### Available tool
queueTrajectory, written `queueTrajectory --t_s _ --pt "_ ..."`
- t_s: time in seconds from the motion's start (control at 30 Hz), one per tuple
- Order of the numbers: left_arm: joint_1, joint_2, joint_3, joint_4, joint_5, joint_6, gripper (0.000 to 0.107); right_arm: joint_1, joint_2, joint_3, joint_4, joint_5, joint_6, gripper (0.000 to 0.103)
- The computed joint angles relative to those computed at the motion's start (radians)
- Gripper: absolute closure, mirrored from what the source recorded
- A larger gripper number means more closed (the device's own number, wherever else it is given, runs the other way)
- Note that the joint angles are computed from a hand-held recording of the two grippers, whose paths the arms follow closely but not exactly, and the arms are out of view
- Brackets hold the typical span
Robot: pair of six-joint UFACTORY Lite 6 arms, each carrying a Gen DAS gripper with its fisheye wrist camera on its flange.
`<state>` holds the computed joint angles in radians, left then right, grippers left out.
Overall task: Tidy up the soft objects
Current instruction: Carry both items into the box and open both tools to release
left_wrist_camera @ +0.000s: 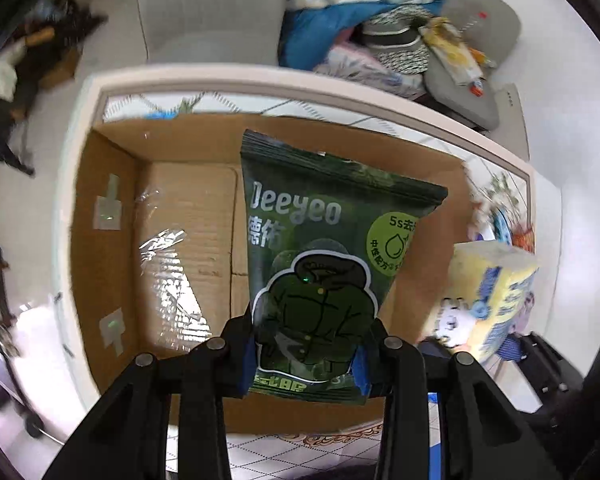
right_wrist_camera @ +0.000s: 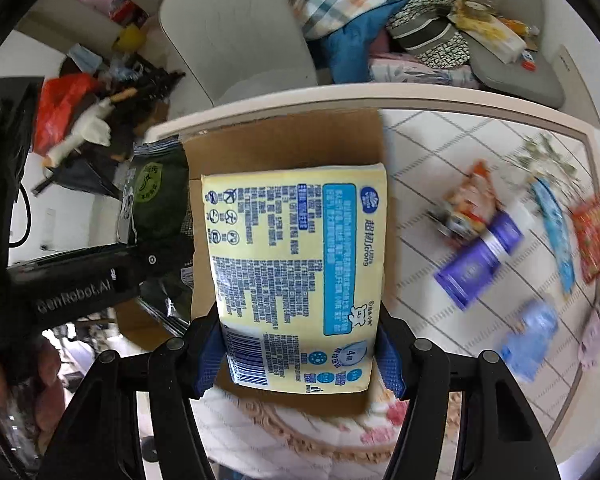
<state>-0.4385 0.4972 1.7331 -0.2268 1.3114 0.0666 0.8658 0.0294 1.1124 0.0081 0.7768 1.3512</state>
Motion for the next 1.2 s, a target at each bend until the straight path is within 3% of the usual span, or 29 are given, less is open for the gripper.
queueTrajectory --t_s 0.27,0.5,0.6,0.67,0.7,0.73,0.87,0.97,1.03,1.2 --pt "0.035 0.227 0.110 0.001 -0.009 0.077 0.073 -0.099 0.440 0.289 0.126 -0.031 -0.205 0.037" --pt "0.026 0.346 0.199 0.009 0.005 0.084 0.071 -0.126 0.602 0.414 0.126 -0.020 -0.245 0.037" --pt "0.036 0.356 0.205 0.003 0.028 0.076 0.066 -0.139 0.625 0.425 0.163 -0.026 -0.277 0.036" --pt "0.033 0.342 0.196 0.001 0.026 0.070 0.059 -0.122 0.605 0.416 0.163 -0.021 -0.254 0.031" --pt "0.031 0.326 0.184 0.007 0.019 0.074 0.054 -0.115 0.602 0.424 0.154 -0.010 -0.236 0.023" --pt "0.032 0.317 0.178 0.020 0.013 0.079 0.039 -0.110 0.600 0.427 0.147 -0.005 -0.226 0.021" --pt "0.051 0.246 0.112 0.033 -0.014 0.104 0.021 -0.087 0.571 0.433 0.124 0.028 -0.178 0.021" --pt "0.069 0.167 0.044 0.030 -0.029 0.121 0.013 -0.066 0.550 0.442 0.118 0.061 -0.142 0.017" --pt "0.077 0.091 -0.027 0.043 -0.060 0.126 0.012 -0.036 0.529 0.454 0.095 0.096 -0.100 0.001" --pt "0.107 -0.074 -0.168 0.060 -0.106 0.159 0.012 0.040 0.492 0.514 0.031 0.200 0.000 0.000"
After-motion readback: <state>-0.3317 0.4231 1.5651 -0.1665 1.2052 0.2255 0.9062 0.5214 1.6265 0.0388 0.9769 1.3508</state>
